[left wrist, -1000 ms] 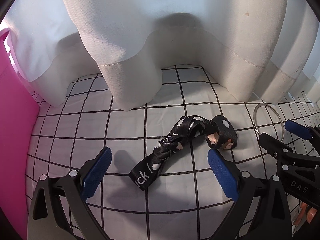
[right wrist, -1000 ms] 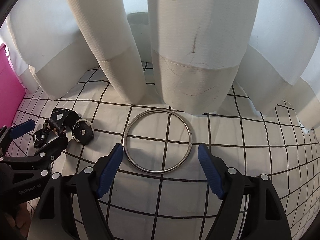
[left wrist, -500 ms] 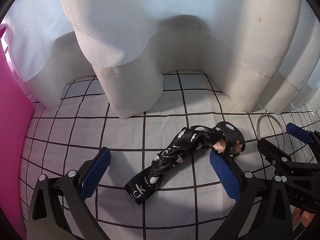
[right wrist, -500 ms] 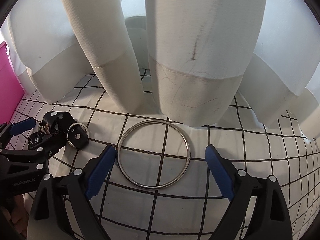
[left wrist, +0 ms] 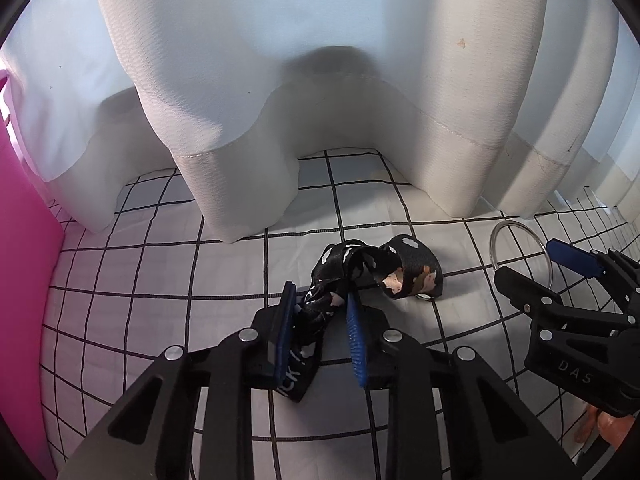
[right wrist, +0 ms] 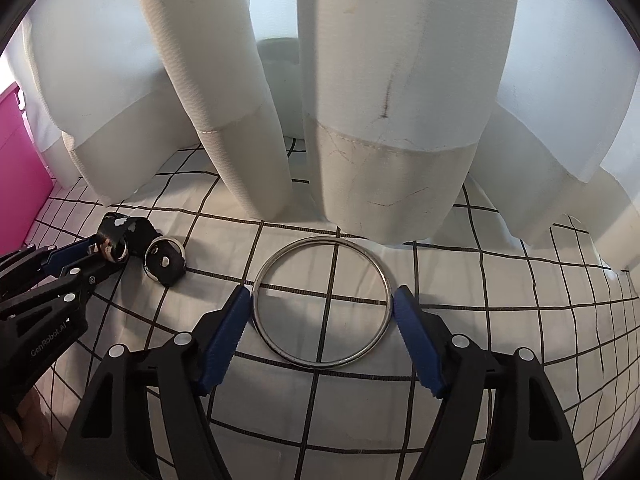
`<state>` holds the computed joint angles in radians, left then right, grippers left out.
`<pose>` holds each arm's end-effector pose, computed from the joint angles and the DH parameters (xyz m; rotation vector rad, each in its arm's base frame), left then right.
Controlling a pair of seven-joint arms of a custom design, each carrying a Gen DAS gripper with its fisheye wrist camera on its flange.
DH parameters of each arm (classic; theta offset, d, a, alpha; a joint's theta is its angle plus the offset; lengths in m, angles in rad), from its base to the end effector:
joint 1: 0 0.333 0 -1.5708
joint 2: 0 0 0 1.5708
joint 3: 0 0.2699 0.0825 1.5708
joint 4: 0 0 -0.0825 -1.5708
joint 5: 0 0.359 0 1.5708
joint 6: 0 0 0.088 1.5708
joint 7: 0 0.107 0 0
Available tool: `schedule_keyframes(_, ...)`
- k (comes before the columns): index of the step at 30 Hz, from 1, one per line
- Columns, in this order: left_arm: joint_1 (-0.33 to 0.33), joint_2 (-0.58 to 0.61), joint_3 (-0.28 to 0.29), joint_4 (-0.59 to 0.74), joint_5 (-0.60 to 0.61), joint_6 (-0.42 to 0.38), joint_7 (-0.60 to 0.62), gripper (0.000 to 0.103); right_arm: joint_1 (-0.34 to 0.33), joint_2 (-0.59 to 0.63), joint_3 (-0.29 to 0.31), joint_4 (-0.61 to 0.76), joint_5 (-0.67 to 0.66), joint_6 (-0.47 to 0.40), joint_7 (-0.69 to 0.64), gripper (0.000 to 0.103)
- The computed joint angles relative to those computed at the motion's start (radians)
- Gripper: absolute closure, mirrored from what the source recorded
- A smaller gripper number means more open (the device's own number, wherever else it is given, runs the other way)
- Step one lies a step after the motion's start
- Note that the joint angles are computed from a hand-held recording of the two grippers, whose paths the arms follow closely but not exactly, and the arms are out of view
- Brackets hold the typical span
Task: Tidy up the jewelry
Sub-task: 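Close the left tool on the black chain bracelet while the right tool reaches the steel ring, then carry the bracelet and steel ring into the pink tub and open both tools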
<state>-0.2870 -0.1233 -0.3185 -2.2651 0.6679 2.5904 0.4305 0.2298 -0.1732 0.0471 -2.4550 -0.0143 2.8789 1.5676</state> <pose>0.4191 -0.3071 0.4210 -1.8710 1.8197 -0.6148 0.4745 0.1359 0.4022 -2.1125 1.5667 -0.5057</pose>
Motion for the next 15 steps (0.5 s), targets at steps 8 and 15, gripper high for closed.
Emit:
schedule_keyframes(8,0.006,-0.147,-0.013,-0.146,-0.080,0.065,-0.003,0.083,0.017,-0.058,-0.011,-0.064,0.055,0.011,-0.012,0.032)
schedule_keyframes(15,0.003,-0.305,-0.047,-0.242,-0.179,0.062,0.032,0.083,0.036,-0.186,-0.029,-0.187,0.088,0.028,-0.040,0.032)
